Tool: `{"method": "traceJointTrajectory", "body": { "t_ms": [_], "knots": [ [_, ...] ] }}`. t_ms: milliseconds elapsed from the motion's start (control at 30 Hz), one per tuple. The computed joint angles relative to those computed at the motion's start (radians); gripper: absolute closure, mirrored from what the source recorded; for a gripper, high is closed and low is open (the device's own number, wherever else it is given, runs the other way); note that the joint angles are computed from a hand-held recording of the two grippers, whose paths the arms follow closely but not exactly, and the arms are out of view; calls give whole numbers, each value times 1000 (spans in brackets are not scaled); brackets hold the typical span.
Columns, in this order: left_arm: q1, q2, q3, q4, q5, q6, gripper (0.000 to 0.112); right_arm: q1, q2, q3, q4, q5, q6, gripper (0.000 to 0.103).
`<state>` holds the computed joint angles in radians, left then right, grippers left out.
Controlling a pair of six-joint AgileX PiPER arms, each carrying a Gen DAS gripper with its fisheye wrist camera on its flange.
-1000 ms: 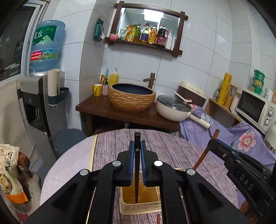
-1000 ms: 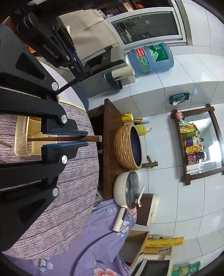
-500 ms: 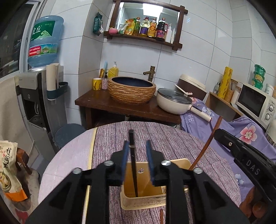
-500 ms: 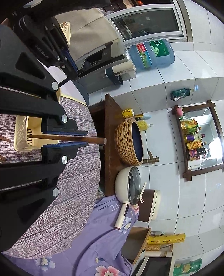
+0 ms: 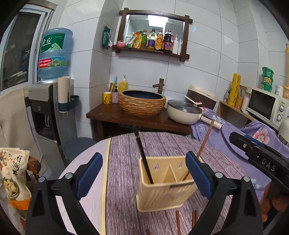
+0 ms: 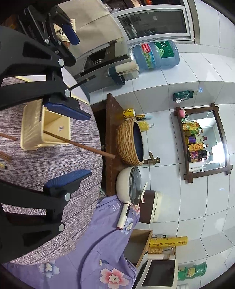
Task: Organize utensils
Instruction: 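Move both open tools back down to the remaining utensils on the table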
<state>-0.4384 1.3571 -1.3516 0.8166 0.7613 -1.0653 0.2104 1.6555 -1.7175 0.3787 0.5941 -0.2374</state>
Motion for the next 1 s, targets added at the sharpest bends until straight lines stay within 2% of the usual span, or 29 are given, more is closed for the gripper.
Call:
{"method": "traceJointTrajectory", "body": {
  "t_ms": [233,367,500,767,933,1000],
  "knots": [
    [-86,-131,207,29,37,-87,16,-33,-124,292,94,2,-158,46],
    [-117,-185,311,1,60,-109,16,-49,-143,403,109,20,-188,46],
    [-171,-215,399,32,103,-200,16,-51,-147,478,106,29,-196,46],
    [-234,-268,542,23,135,-302,16,-60,-145,583,115,18,-203,47],
    [-257,-292,589,16,154,-350,16,-104,-117,596,135,33,-199,55],
    [-259,-297,604,14,150,-360,17,-124,-98,582,138,46,-188,62]
  ]
}}
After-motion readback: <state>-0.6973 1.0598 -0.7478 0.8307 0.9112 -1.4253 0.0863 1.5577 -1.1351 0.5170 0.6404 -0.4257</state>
